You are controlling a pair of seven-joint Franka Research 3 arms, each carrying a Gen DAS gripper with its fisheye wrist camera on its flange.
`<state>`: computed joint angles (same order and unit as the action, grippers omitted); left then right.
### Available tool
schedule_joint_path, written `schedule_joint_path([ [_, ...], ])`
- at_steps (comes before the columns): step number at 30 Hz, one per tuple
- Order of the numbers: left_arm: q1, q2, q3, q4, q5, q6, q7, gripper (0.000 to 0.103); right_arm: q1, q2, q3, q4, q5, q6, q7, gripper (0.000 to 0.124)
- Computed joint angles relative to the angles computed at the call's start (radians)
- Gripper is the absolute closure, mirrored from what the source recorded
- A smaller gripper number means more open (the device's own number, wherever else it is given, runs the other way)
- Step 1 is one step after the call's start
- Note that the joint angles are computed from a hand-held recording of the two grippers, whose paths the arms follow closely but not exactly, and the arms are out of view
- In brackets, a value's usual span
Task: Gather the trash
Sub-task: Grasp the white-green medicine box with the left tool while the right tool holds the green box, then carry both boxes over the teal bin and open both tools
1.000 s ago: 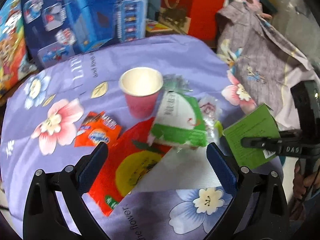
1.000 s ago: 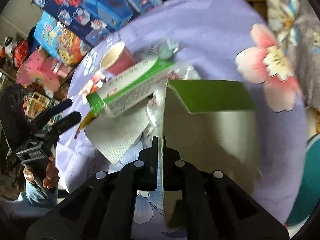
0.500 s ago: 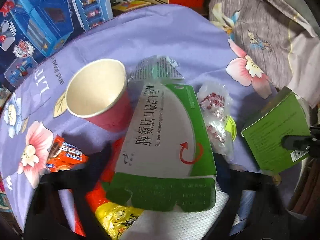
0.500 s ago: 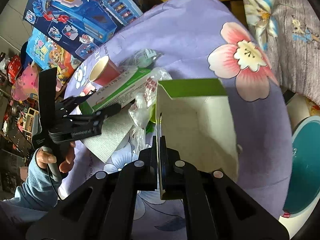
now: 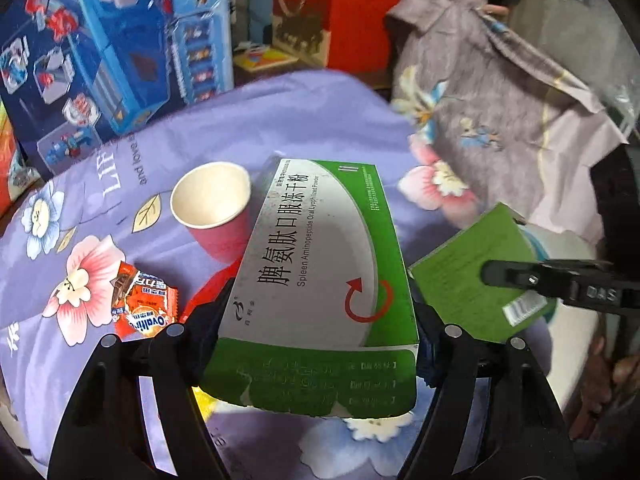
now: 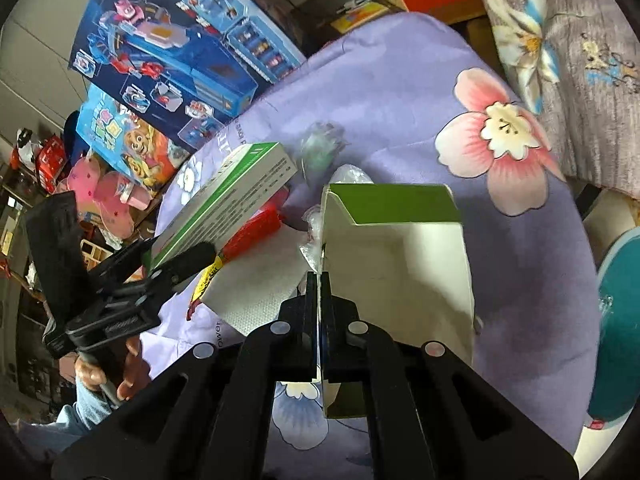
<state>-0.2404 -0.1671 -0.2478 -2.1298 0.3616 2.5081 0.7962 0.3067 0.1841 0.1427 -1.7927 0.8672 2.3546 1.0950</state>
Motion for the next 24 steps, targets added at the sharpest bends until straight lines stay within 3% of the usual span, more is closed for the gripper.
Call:
schedule_joint_path([
  [9,-0.030,-0.007,-0.021,0.004,-0.003,-0.009,-0.026,0.028,-0.010,-0.091,-0.019,-0.093,0.081,0.022,-0.047,0.122],
  [17,-0.034,-0.049,-0.019,-0.045,-0.004,0.000,-0.070,0.028,0.015,-0.100,-0.027,-0.129,-0.073,0.058,0.031,0.116],
  [18,-0.032,-0.058,-0.019,-0.054,-0.003,0.002,-0.076,0.028,0.018,-0.102,-0.027,-0.133,-0.087,0.066,0.040,0.109],
  [19,-0.030,-0.063,-0.018,-0.058,-0.003,0.003,-0.077,0.028,0.020,-0.092,-0.027,-0.126,-0.103,0.060,0.061,0.091],
  [21,-0.028,-0.075,-0.014,-0.074,-0.012,0.013,-0.080,0.028,0.025,-0.084,-0.025,-0.124,-0.122,0.069,0.088,0.075],
  [24,-0.022,-0.097,-0.014,-0.099,-0.010,0.021,-0.090,0.028,0.031,-0.100,-0.023,-0.139,-0.147,0.111,0.115,0.075],
])
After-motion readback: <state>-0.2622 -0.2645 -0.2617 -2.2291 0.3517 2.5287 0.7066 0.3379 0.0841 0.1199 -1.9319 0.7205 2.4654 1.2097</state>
